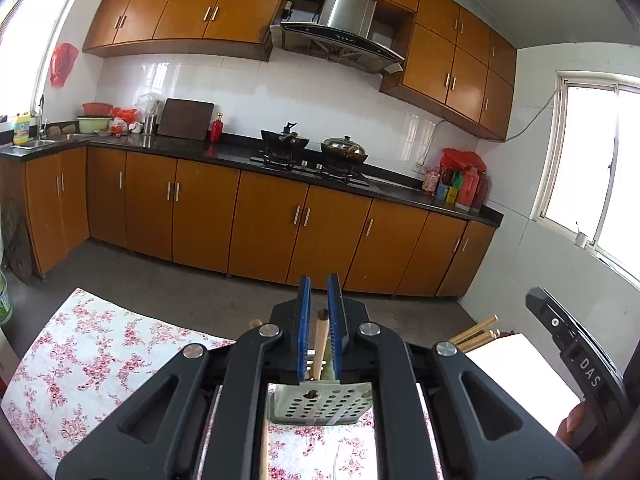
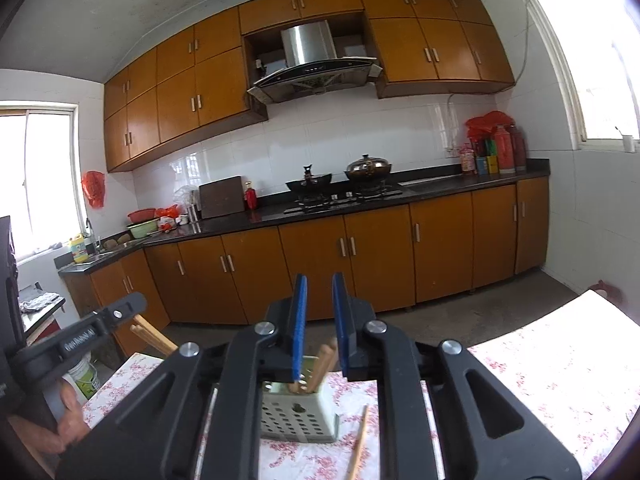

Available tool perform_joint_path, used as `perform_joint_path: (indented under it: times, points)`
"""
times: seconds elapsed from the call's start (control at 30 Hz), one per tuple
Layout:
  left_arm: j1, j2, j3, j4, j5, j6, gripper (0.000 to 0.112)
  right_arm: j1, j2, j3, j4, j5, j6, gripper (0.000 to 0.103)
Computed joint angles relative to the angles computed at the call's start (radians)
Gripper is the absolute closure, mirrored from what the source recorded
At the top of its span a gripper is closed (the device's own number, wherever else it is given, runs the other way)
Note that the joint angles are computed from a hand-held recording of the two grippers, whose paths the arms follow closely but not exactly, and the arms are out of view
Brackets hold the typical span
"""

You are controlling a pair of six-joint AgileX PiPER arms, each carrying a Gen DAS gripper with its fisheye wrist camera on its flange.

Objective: Organize utensils
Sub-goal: 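Open the right tool to release its chopstick while the left tool releases its own, then lower the right tool onto a wooden chopstick and close it while the left tool grasps another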

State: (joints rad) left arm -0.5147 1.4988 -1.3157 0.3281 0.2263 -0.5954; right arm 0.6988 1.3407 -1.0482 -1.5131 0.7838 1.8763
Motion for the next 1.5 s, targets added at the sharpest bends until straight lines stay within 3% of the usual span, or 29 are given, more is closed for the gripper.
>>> perform_joint_path:
  times: [0.17,0.27,0.43,0.53,0.67,0.8,0.87,0.97,1.07,1.2,1.3,1.5]
  points:
    - [0.03,-0.071,0.06,-0.069,0.008,0.071,0.102,0.057,-0.099,0.13,0.085,0.115,0.02,0.084]
    - [0.054,-0.128,0.132,-0.097,0.003,0.101,0.101,0.06,-0.135,0.213,0.176,0.122,0.01,0.082]
    - [0.076,-0.166,0.261,-0.021,0.02,0.055,0.092,-0.026,-0.09,0.325,0.33,-0.064,-0.007,0.081]
    - [0.086,-0.135,0.326,0.035,0.029,0.013,0.092,-0.064,0.008,0.346,0.404,-0.235,-0.012,0.081]
    - [0.119,-0.084,0.391,-0.089,0.038,0.127,0.092,-0.055,0.157,0.31,0.49,-0.347,-0.074,0.081]
    - [0.132,-0.057,0.447,-0.149,0.015,0.191,0.091,-0.013,0.267,0.251,0.523,-0.344,-0.099,0.081]
    - [0.135,-0.045,0.466,-0.212,0.0,0.251,0.085,0.001,0.3,0.229,0.534,-0.325,-0.112,0.081]
    - [0.119,-0.036,0.48,-0.267,-0.012,0.299,0.08,0.008,0.312,0.232,0.506,-0.297,-0.092,0.093]
    - [0.103,-0.016,0.473,-0.33,-0.013,0.363,0.08,-0.032,0.291,0.251,0.501,-0.317,-0.092,0.095]
    - [0.067,0.028,0.458,-0.355,-0.018,0.397,0.076,-0.07,0.273,0.28,0.469,-0.275,-0.059,0.096]
    - [0.037,0.058,0.448,-0.322,-0.018,0.375,0.074,-0.118,0.248,0.313,0.455,-0.256,-0.028,0.096]
    - [-0.037,0.126,0.418,-0.036,-0.001,0.1,0.074,-0.159,0.199,0.361,0.43,-0.265,-0.015,0.096]
